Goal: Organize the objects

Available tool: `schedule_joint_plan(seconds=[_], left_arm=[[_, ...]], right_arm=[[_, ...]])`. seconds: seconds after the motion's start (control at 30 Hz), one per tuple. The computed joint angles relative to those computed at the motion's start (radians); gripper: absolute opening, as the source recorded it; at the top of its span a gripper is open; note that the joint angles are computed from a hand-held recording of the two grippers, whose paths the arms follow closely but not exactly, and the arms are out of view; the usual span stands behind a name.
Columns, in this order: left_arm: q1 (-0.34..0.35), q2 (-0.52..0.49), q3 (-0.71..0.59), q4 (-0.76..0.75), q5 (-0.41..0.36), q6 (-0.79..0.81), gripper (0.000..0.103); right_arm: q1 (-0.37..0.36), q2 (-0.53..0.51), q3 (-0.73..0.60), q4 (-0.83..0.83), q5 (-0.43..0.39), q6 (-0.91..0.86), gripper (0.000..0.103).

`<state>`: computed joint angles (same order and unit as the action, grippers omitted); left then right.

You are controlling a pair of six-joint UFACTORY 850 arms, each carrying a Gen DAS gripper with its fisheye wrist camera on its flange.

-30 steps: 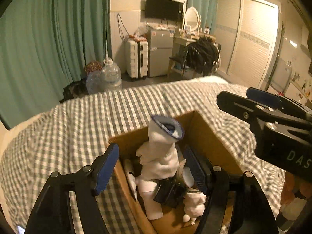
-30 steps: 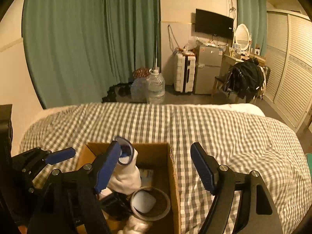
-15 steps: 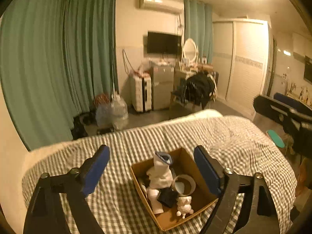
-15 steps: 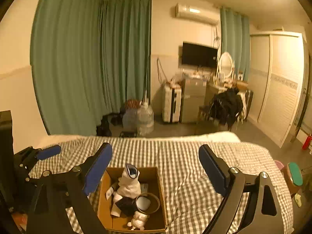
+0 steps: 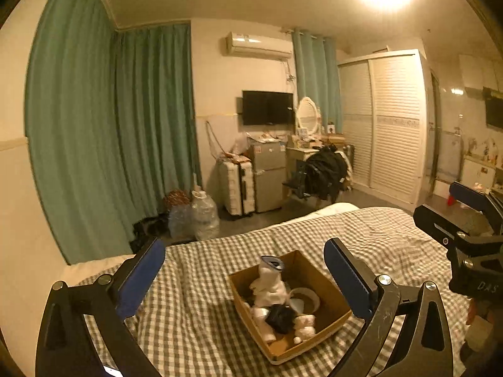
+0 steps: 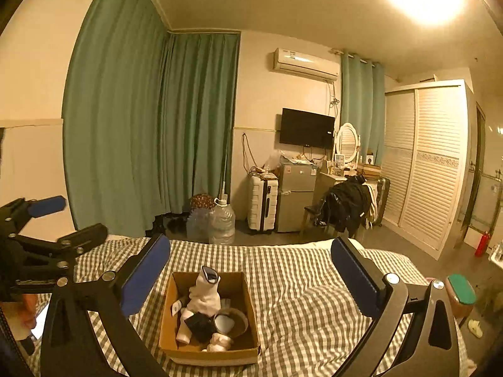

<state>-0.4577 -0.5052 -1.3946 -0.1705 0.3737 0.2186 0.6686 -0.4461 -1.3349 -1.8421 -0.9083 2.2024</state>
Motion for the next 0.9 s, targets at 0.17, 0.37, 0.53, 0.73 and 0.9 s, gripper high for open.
schedule_joint_plan(seconds=[0.17,0.37,0.53,0.73,0.9], left_arm=[[-0.003,-0.015,0.058,-0.038,0.085,-0.021,0.103],[-0.016,-0.092,0.047,-0.144,0.108,0.085,0.103],[0.000,-0.133,0.055,-0.068,0.080,-0.057,0.103],[-0.008,-0.160,0.039,-0.152,0.072,0.027,0.103],[-0.004,-0.149,0.051,-0.166,0.086,0.015,0.103]], right_arm=[[0.001,-0.028,0.029,-0.013,-0.034,0.058,0.103],[-0.019,-0.102,0.038,0.005,0.002,0.105,0.103],[-0.038,-0.147,0.057,-0.027,0.038,0.193,0.103],[-0.040,-0.168,0.066,-0.023,0.017,0.219,0.103],[-0.030,-0.179,0.053,-0.004,-0.013,0.174,0.103]])
